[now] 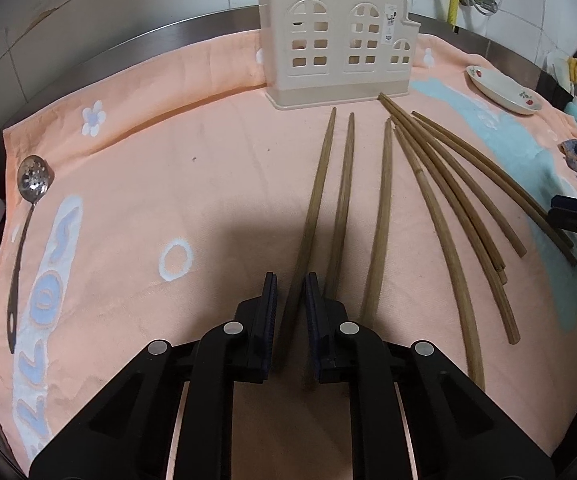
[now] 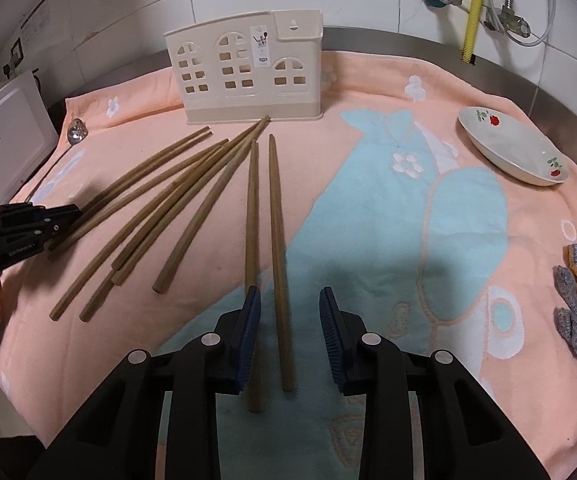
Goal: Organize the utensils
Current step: 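Lower the left tool toward the wooden chopsticks while the right tool lowers toward others, then close the left tool on one chopstick while the right tool closes on another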
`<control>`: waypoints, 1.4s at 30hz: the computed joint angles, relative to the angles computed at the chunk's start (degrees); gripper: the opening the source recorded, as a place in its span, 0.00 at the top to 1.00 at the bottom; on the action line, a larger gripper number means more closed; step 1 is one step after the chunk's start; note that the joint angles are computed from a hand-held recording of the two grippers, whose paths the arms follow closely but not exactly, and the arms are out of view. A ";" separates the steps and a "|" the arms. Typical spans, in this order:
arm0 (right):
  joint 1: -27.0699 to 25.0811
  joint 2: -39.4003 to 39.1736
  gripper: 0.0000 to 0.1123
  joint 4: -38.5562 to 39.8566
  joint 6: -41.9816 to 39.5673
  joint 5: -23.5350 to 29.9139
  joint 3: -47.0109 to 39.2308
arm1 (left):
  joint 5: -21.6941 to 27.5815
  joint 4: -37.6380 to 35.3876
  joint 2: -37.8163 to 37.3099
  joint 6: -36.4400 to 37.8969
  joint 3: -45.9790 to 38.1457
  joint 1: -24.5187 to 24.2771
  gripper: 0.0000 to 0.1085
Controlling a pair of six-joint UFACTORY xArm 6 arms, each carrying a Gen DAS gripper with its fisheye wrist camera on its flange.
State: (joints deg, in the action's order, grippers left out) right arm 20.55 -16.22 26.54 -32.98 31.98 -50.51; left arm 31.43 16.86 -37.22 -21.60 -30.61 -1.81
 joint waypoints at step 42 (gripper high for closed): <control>0.14 -0.93 0.77 -2.98 1.19 -1.57 1.72 | 0.69 0.17 0.17 -1.03 -0.35 -0.81 0.90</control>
State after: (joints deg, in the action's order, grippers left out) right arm 20.69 -17.15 23.55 -31.79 30.41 -48.78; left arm 32.13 17.02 -37.05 -22.64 -30.96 -2.62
